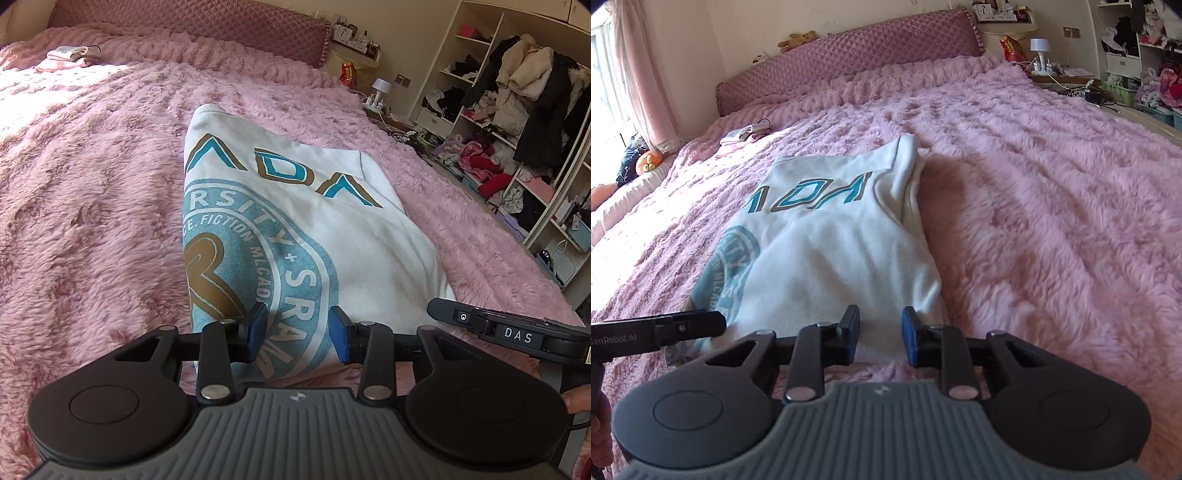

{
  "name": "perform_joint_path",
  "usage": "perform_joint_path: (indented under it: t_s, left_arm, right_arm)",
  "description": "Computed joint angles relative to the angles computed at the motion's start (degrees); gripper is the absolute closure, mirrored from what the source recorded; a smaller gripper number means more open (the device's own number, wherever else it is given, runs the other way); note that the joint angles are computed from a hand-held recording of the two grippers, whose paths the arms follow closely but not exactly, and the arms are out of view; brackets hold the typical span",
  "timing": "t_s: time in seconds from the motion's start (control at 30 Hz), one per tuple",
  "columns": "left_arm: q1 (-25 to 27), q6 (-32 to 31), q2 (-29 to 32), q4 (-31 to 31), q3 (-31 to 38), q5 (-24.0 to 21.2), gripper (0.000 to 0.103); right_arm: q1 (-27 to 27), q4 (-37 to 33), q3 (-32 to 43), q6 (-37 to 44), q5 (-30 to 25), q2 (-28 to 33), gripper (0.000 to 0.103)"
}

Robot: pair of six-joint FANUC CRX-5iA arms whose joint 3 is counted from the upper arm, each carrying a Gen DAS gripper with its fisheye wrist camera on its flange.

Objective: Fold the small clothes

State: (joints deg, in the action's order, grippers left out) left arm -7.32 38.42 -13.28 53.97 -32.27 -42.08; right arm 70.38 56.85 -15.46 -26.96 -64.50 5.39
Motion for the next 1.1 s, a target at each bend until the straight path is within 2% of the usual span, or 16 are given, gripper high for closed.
perform_joint_path:
  t_s: [0.13,0.2,0.27,0.3,0.33,0.43,0.6,0.7,0.77,0.9,1.1]
  left_arm:
    - [1.08,-0.34,-0.26,1.12,0.01,-1.91,0.058]
    - [2.64,-0.39,0.58,3.00,1.02,-5.14,0.058]
    - [4.60,-1.17,1.54,6.29,1.61,-8.71,0.052]
    - [5.75,-1.88,2.22,9.71,1.43,-10.33,0.044]
    - [6.83,-2.34,3.16,12.98,1.23,-12.06,0.037]
    - [9.59,-0.19,7.29,19.85,1.63,-16.62,0.036]
    - [11.72,7.06,15.50,23.83,3.56,-20.10,0.036]
    - [11.66,9.70,20.41,24.54,5.22,-22.94,0.036]
    - [10.88,9.18,22.64,25.24,6.44,-23.65,0.036]
    - [8.56,9.56,27.95,29.53,9.65,-26.27,0.036]
    - [5.36,12.34,33.04,30.81,15.00,-25.63,0.036]
  right_arm:
    - [0.49,-0.45,-1.24,-0.45,0.75,-1.86,0.091]
    - [0.14,1.97,-2.48,-1.54,1.88,-3.35,0.084]
    - [-1.09,6.86,-5.56,-5.06,4.52,-6.16,0.056]
    - [-2.29,8.70,-6.82,-6.48,6.71,-7.60,0.051]
    - [-3.61,10.82,-8.44,-8.87,8.95,-9.22,0.049]
    - [-8.98,15.77,-12.86,-15.47,17.43,-13.32,0.048]
    - [-17.91,18.32,-16.56,-22.78,30.94,-15.09,0.047]
    - [-20.29,15.69,-16.83,-22.29,34.94,-13.68,0.047]
    - [-21.49,12.86,-16.28,-20.21,37.59,-12.20,0.045]
    - [-25.72,20.26,-16.45,-26.69,43.24,-9.70,0.040]
    - [-31.64,30.12,-13.70,-32.06,50.63,-5.44,0.040]
